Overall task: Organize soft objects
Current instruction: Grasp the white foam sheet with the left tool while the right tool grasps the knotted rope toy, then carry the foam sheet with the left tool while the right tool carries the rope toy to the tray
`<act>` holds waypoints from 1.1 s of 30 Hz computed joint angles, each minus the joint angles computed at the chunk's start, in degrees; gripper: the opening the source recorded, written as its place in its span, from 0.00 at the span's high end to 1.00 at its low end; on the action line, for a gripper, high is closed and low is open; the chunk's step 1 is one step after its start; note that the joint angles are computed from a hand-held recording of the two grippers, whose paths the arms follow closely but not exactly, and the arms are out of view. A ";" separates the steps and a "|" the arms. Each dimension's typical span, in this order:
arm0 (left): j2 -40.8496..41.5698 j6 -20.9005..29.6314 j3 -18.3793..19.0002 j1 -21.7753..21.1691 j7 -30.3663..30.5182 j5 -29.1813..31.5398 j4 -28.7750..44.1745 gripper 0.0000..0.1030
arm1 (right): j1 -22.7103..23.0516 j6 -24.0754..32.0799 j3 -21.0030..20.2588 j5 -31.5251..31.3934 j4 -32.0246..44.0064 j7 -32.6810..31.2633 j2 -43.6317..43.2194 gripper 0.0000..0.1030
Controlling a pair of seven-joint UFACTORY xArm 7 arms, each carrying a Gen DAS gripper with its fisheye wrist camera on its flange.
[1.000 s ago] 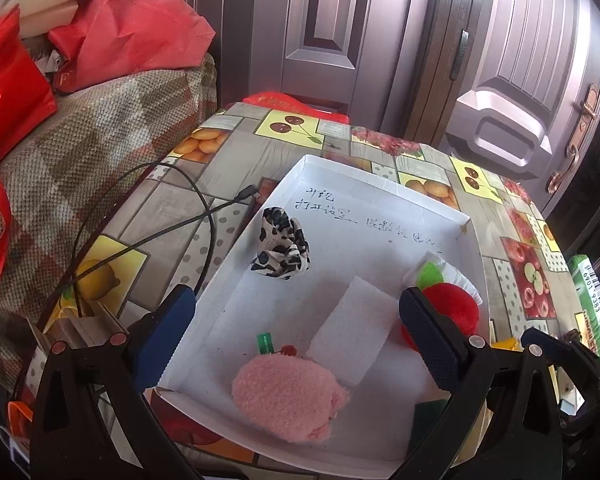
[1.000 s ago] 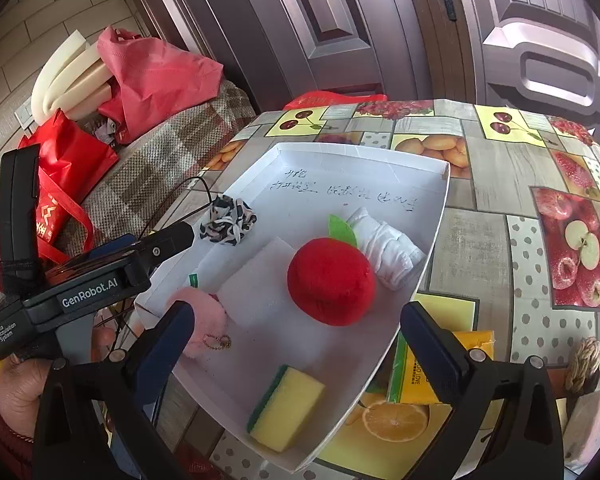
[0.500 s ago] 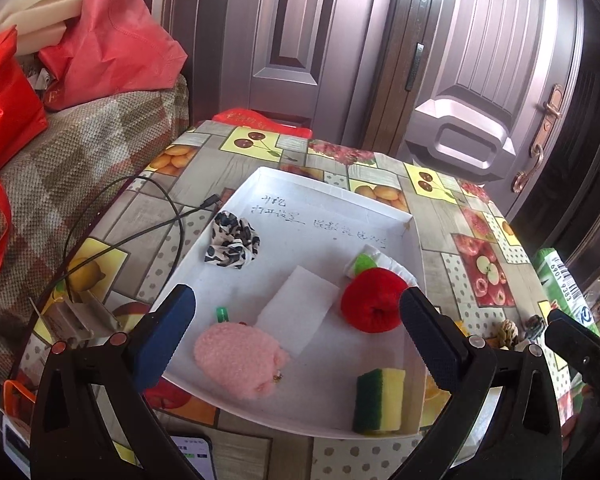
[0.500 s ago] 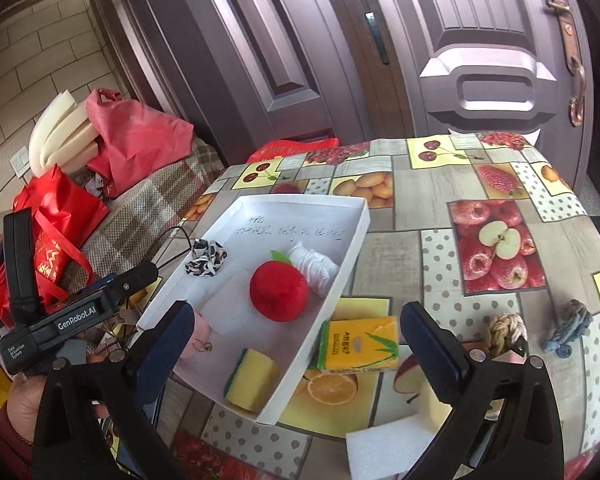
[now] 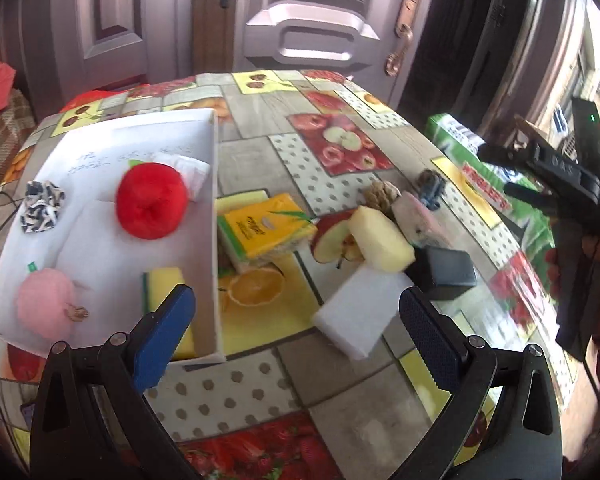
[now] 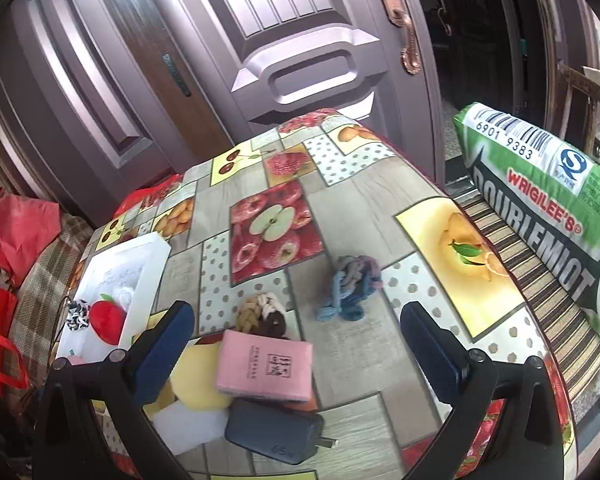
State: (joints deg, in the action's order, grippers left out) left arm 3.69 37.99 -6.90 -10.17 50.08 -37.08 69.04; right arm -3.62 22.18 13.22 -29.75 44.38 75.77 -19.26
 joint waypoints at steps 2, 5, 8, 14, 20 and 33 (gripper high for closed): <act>0.53 0.61 -0.77 -1.07 -0.26 2.57 -0.75 0.00 | 1.61 -0.60 -2.63 3.37 -0.70 -3.71 0.35 0.00; 1.74 0.08 -1.62 -2.43 -1.36 5.23 -1.03 0.00 | 2.08 -2.31 -3.99 6.69 -1.59 -6.36 1.29 0.00; 2.67 -1.75 -2.36 -3.46 -1.28 7.82 -0.94 0.00 | -0.30 -0.21 -2.26 4.02 0.80 -4.65 4.66 0.00; 4.71 -5.84 -2.65 -4.58 -4.39 13.99 -1.03 0.04 | 2.46 4.61 -5.31 1.15 8.80 -8.23 14.20 0.00; 5.55 -4.19 -3.52 -3.83 -4.29 15.02 -1.40 0.32 | 7.31 9.48 -8.43 -0.80 12.72 -11.75 19.07 0.50; -2.34 -2.92 -2.57 -3.26 4.80 -0.04 -6.72 0.40 | 3.08 -0.56 -3.47 -2.88 -0.16 -1.83 0.55 0.77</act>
